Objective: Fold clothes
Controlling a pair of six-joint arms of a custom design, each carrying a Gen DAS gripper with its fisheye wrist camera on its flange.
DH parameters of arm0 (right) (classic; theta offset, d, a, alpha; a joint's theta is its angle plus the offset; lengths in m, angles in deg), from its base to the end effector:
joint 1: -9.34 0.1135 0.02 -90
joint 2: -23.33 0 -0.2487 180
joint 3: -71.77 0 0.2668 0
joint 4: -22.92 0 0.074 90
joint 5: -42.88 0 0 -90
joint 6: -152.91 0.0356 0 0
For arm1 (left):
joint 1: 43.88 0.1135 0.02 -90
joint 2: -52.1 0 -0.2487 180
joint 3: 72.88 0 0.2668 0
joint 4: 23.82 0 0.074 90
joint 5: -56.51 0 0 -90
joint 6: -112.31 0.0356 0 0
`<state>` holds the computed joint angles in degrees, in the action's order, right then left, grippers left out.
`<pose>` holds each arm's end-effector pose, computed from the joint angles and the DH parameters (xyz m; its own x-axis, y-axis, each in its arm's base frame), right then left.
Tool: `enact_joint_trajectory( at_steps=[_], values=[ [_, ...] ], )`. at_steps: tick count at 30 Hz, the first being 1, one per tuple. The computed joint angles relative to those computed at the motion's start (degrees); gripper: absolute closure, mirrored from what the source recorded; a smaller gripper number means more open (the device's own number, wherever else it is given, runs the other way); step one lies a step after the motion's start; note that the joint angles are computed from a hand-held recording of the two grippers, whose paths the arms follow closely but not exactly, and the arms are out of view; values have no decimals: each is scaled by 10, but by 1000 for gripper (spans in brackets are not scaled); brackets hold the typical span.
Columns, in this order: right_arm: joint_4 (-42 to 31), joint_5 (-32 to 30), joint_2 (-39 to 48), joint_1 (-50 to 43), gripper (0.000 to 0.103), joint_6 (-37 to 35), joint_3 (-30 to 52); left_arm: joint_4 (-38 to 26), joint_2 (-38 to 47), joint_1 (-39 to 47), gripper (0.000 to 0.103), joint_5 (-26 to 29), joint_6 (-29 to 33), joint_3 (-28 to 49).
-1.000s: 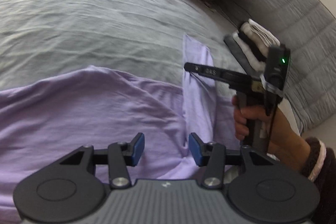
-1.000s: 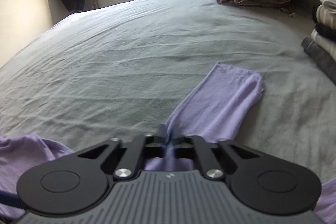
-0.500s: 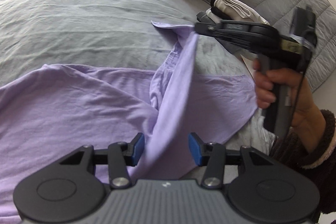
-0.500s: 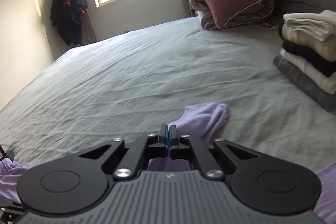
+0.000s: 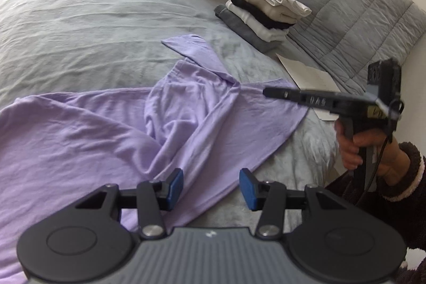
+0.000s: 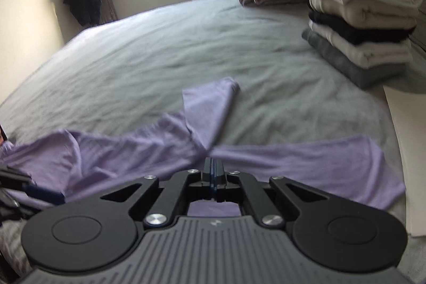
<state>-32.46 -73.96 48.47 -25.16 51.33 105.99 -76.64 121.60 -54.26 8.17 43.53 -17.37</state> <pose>0.1174 -0.0612 0.1848 -0.6335 0.2181 -0.7423 0.1237 0.9757 0.1811 0.2234 -0.0650 0.1895 -0.7009 0.4033 -0.5882 0.6928 0.5811 -0.4270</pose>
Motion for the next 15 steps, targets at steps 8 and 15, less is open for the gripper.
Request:
enact_joint_trajectory(
  at_steps=[8,15],
  values=[
    [42,-80,100,-45,88,1,32,93,8,-57,55,-32,-104,-11],
    [171,-30,217,67,72,92,53,161,49,-87,56,-69,-176,0]
  ],
)
